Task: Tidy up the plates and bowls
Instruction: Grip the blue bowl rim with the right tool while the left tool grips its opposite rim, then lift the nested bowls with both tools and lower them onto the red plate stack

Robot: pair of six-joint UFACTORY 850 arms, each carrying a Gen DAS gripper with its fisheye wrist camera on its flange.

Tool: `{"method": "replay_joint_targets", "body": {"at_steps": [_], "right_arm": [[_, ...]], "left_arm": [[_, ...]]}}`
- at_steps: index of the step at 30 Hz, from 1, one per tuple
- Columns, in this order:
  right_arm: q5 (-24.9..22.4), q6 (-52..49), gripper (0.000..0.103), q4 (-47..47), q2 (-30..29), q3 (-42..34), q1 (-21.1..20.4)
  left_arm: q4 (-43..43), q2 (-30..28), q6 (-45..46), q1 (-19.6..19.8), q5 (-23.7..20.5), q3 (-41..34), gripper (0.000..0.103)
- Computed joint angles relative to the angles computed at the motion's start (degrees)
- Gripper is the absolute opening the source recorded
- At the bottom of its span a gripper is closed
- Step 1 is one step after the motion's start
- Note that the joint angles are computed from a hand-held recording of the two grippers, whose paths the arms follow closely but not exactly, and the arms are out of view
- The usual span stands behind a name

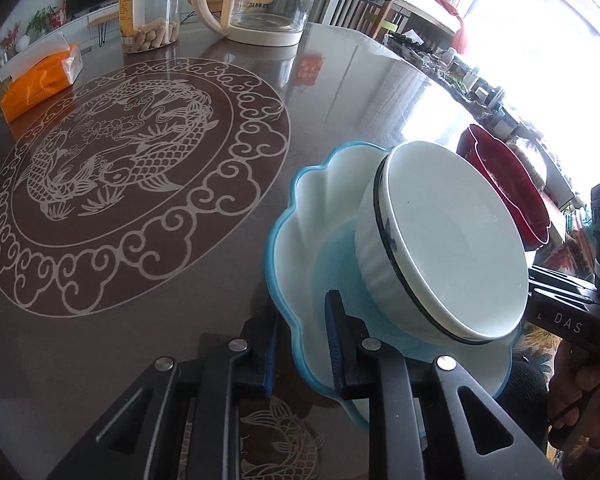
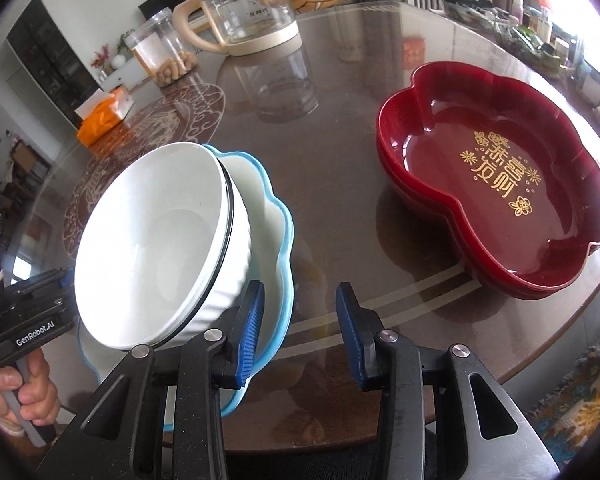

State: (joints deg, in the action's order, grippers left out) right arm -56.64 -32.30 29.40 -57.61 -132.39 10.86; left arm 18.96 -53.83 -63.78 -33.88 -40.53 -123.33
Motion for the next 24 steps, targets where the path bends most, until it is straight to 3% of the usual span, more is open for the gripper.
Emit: {"method": "replay_joint_targets", "body": {"at_steps": [1,4,7,9,15,21,24], "right_arm": [[-1.7,-0.4,0.017,1.2,-0.8,-1.3,0.0],[1.0,0.6,0.017,-1.7,0.9,1.1,0.9],[-2.4,1.1,0.018,3.4,0.7,0.8,-0.2],[-0.7,0.3,0.018,3.0,2.4,3.2,0.2],[-1.3,2.2,0.018,3.6,1.5,0.5,0.4],[-3.3,3.9,0.018,4.5,-0.3,-4.3,-0.1],[-3.7,4.7,0.018,5.0,-0.8,-6.4,-0.7]], "left_arm": [[0.9,0.2,-1.5,-0.1,0.4,0.4,0.020],[-0.9,1.3,-4.8,0.4,2.0,2.2,0.020],[0.7,1.8,-7.1,0.3,1.4,2.7,0.020],[0.8,2.0,-7.2,0.4,1.3,2.6,0.020],[2.2,1.8,-8.1,0.6,0.5,0.9,0.020],[2.2,-1.1,-5.3,0.8,-3.3,-6.7,0.020],[1.3,-4.7,-2.3,0.7,-6.4,-14.4,0.020]]}}
